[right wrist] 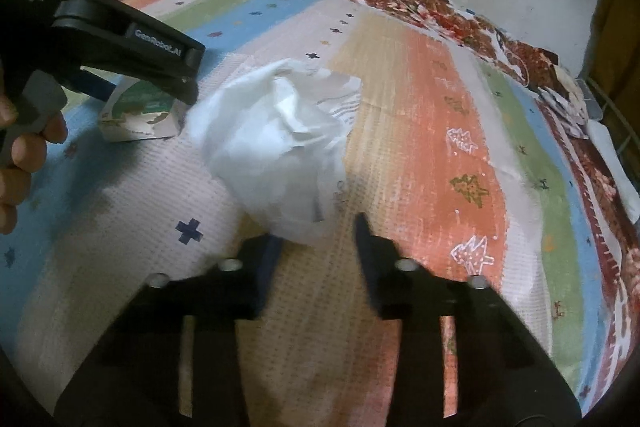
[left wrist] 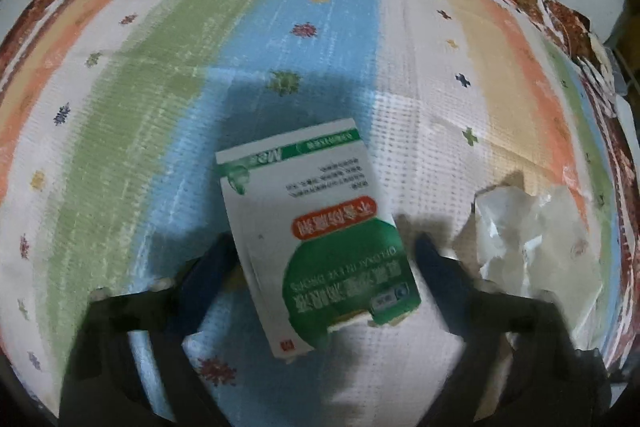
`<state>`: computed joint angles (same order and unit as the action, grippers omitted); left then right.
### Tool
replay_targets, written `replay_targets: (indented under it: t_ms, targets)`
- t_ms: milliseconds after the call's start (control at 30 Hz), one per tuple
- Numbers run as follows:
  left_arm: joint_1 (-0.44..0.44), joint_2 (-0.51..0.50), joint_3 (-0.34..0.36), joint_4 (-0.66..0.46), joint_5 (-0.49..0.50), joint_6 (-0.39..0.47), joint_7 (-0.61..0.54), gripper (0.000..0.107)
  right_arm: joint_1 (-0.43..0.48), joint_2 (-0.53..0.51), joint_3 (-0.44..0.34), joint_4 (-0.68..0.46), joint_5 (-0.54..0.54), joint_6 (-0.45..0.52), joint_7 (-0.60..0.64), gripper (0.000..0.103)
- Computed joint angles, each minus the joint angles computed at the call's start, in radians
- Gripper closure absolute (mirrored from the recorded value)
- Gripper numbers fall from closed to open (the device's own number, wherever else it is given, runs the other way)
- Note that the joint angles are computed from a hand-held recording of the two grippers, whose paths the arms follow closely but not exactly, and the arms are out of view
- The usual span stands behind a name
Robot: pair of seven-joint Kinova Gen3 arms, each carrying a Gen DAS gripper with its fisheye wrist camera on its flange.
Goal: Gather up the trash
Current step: 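Grasp the green-white eye-drop box with left gripper while right gripper grasps white plastic, then lift the box and white plastic and carry both over the bin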
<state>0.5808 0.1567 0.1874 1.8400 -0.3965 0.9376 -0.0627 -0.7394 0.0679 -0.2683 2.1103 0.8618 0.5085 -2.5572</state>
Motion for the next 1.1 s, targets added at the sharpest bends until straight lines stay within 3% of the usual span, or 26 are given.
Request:
replay_targets:
  t_ms: [233, 433, 567, 800, 1100]
  targets:
    - [-0.006, -0.078, 0.026, 0.045, 0.028, 0.013, 0.008, 0.028, 0.009, -0.042, -0.026, -0.035, -0.126, 0.019, 0.096, 0.086]
    - [-0.012, -0.158, 0.083, 0.017, 0.054, 0.123, -0.009, 0.029, 0.022, -0.099, -0.064, -0.095, -0.29, 0.119, 0.224, 0.086]
    - [-0.008, -0.215, 0.132, -0.008, 0.078, 0.2, -0.009, 0.029, 0.036, -0.144, -0.085, -0.124, -0.377, 0.187, 0.294, 0.087]
    - [0.002, -0.282, 0.234, -0.034, 0.091, 0.26, 0.052, 0.029, 0.06, -0.25, -0.141, -0.135, -0.492, 0.288, 0.359, 0.087]
    - [0.024, -0.356, 0.377, -0.074, 0.082, 0.362, 0.176, 0.029, 0.129, -0.399, -0.213, -0.144, -0.621, 0.406, 0.371, 0.087]
